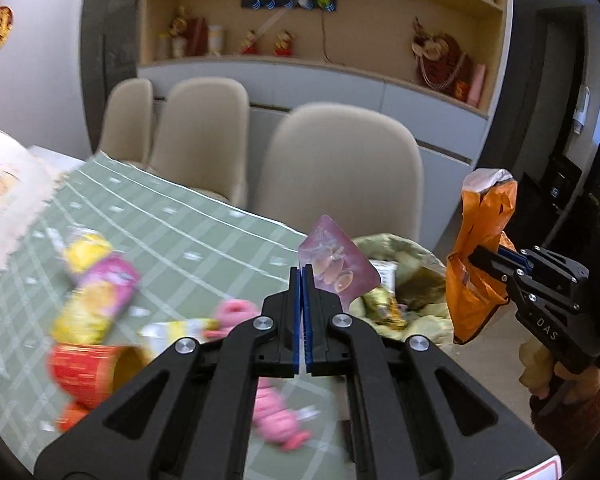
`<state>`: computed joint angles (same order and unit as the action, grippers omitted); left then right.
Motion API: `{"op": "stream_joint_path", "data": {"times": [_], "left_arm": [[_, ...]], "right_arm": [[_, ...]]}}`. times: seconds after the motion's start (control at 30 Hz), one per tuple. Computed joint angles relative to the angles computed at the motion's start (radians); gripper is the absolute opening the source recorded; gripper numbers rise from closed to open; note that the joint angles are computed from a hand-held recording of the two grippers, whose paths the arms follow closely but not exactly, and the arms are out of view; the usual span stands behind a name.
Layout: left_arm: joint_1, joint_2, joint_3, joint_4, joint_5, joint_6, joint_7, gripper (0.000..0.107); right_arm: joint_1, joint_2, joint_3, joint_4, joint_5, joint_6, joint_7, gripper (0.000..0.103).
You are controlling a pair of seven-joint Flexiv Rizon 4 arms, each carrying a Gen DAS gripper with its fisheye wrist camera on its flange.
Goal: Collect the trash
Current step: 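Carry the purple wrapper into the yellow bag while the right carries the orange bag, then lower the orange plastic bag into the yellow bag and open the right gripper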
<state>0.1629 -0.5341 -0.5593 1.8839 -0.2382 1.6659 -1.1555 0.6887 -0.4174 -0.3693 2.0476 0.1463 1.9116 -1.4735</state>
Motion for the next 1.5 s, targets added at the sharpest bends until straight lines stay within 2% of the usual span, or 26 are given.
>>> {"op": "stream_joint_path", "data": {"times": [0.1, 0.23, 0.43, 0.53, 0.8, 0.93, 1.0, 1.03, 1.07, 1.2, 1.33, 1.43, 1.5], "left_arm": [[-0.141, -0.058, 0.100, -0.099, -0.008, -0.071, -0.010, 0.001], [-0.286, -0.131, 0.218, -0.228, -0.028, -0.174, -0.015, 0.001], [-0.405, -0.233, 0.331, -0.399, -0.034, -0.314, -0.023, 0.001], [-0.447, -0.280, 0.373, -0.476, -0.024, -0.369, -0.039, 0.001], [-0.478, -0.378, 0.413, -0.638, -0.005, -0.508, -0.064, 0.001], [-0.462, -0.402, 0.389, -0.669, -0.021, -0.544, -0.059, 0.001], [-0.446, -0.405, 0.365, -0.667, -0.039, -0.549, -0.041, 0.012], [-0.439, -0.402, 0.357, -0.662, -0.048, -0.549, -0.034, 0.028], [-0.434, -0.398, 0.351, -0.654, -0.056, -0.542, -0.030, 0.034], [-0.417, -0.365, 0.347, -0.610, -0.080, -0.499, -0.033, 0.036], [-0.414, -0.319, 0.380, -0.551, -0.072, -0.438, -0.073, 0.040], [-0.393, -0.292, 0.369, -0.509, -0.077, -0.422, -0.074, 0.042], [-0.382, -0.278, 0.361, -0.486, -0.082, -0.417, -0.073, 0.042]], "right_arm": [[-0.062, -0.007, 0.024, 0.005, -0.007, -0.003, 0.010, 0.012], [-0.166, -0.027, 0.081, -0.002, -0.037, -0.009, 0.031, 0.012], [-0.341, -0.074, 0.195, -0.037, -0.108, -0.025, 0.084, 0.012], [-0.395, -0.095, 0.228, -0.058, -0.142, -0.034, 0.111, 0.012], [-0.476, -0.138, 0.279, -0.095, -0.208, -0.042, 0.160, 0.012], [-0.485, -0.152, 0.287, -0.114, -0.232, -0.055, 0.177, 0.012], [-0.488, -0.157, 0.287, -0.126, -0.243, -0.064, 0.184, 0.012], [-0.487, -0.159, 0.286, -0.132, -0.248, -0.069, 0.188, 0.012], [-0.488, -0.161, 0.286, -0.135, -0.253, -0.070, 0.190, 0.012], [-0.497, -0.173, 0.302, -0.156, -0.273, -0.081, 0.202, 0.012], [-0.530, -0.195, 0.361, -0.187, -0.314, -0.102, 0.207, 0.012], [-0.566, -0.229, 0.418, -0.226, -0.341, -0.115, 0.216, 0.012], [-0.618, -0.259, 0.486, -0.259, -0.363, -0.121, 0.225, 0.012]]}}
